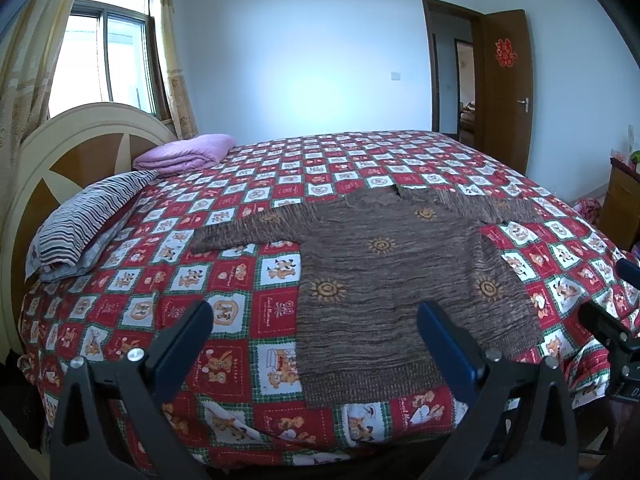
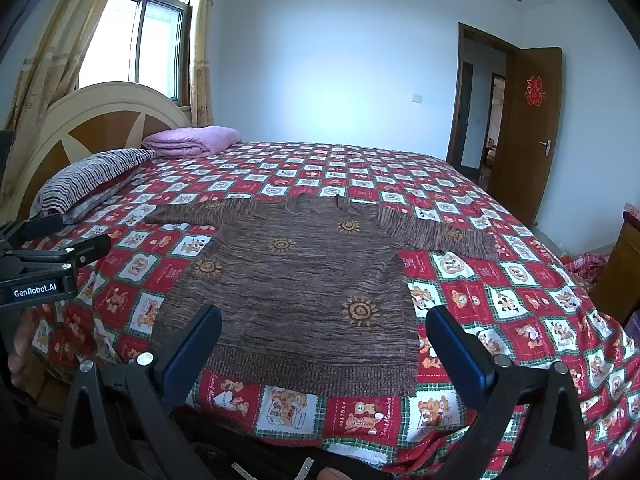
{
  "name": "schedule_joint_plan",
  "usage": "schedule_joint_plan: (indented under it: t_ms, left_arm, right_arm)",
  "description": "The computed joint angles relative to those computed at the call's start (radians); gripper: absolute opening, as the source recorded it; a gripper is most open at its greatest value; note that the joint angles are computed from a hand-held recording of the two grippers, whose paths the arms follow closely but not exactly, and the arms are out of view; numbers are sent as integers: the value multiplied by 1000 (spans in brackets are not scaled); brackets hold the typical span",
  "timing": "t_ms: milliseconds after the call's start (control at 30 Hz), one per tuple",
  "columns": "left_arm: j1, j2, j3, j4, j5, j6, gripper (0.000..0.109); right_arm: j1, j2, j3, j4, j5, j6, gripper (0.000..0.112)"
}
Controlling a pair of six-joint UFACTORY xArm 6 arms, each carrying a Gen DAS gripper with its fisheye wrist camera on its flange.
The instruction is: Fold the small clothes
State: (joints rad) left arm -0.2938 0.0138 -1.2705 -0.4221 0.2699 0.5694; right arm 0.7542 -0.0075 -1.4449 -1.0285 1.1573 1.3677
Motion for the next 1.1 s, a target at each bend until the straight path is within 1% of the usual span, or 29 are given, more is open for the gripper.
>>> schedule_joint_plan:
  t_ms: [167,1100]
  left_arm:
    - [-1,0,1,9,-1,-8,103]
    - [1,6,1,3,-3,1,103]
  right_arm:
    - [1,-4,18,-2,-2,15,102]
    - [-3,-2,16,7,-7,11,102]
